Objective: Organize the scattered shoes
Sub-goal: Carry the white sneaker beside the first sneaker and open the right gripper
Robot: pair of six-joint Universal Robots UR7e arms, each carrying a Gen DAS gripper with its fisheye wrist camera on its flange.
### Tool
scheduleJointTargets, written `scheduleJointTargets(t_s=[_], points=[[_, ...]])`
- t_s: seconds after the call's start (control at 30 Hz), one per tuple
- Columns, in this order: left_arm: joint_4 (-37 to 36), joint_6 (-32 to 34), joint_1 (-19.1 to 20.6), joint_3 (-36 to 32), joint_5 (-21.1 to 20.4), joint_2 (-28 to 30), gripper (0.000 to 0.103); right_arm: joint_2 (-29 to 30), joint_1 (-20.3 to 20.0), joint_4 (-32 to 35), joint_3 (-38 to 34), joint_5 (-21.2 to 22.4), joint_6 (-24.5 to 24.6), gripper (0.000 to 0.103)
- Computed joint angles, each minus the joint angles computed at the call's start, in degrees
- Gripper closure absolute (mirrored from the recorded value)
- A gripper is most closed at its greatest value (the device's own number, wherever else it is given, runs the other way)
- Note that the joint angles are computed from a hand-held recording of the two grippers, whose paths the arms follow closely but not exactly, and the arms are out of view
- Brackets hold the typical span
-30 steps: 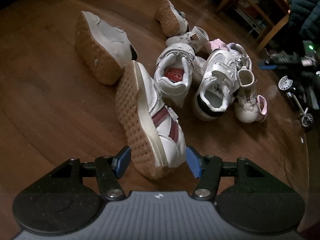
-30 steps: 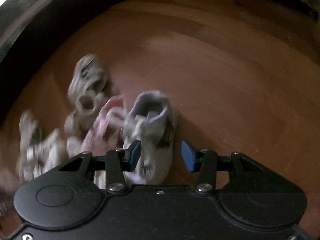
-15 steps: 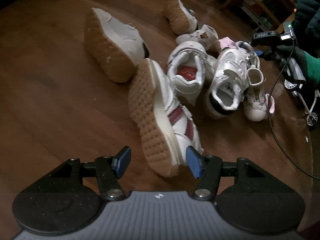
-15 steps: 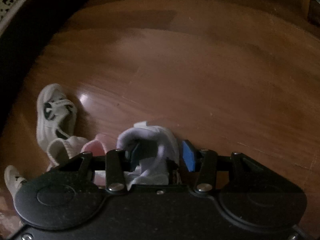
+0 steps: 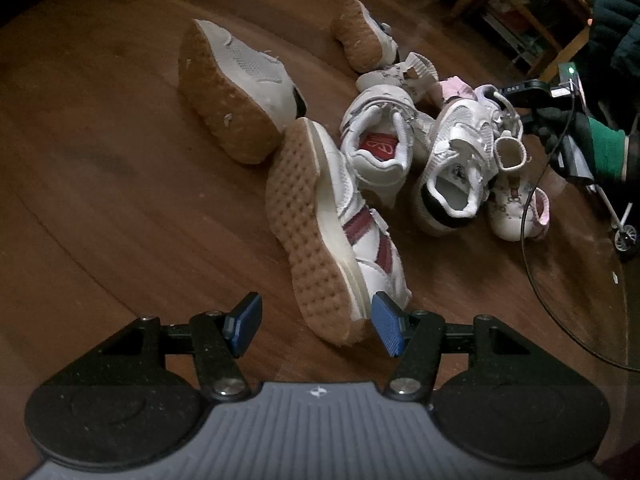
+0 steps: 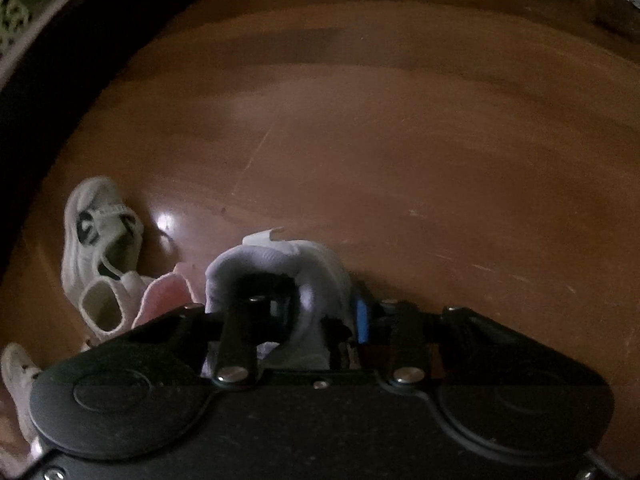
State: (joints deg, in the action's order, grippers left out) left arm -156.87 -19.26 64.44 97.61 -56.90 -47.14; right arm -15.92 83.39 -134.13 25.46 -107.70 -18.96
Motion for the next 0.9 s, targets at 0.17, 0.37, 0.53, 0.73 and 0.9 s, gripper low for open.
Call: scheduleJointTargets(t_s=[0.17, 0.37, 0.53, 0.73, 0.9], points=[[-2.58, 0.28, -0.72, 1.11, -0.26, -0.01, 0.044, -6.10, -0.42, -5.20, 8.94, 3.23, -0.02, 0.078], [-5.72, 0.26, -1.63, 2.48, -0.92, 0.19, 0.043, -14.77, -0.37, -11.20, 19.67, 7.79, -0.64, 0.078], [-8.80, 1.39, -2.74, 3.95, -0.32, 0.09, 0.044, -21.78, 0.03, -11.44, 28.17, 10.03, -0.46, 0.078], [-12.53, 3.04, -4.17, 5.86, 1.85, 0.01, 0.044, -30.82, 0.82, -8.34, 41.40, 9.72, 0.14, 0.078], [-14.32, 2.73, -4.77, 7.38, 1.95, -0.56, 0.044, -36.49, 1.10, -3.80, 51.46, 7.15, -0.38, 0.078]])
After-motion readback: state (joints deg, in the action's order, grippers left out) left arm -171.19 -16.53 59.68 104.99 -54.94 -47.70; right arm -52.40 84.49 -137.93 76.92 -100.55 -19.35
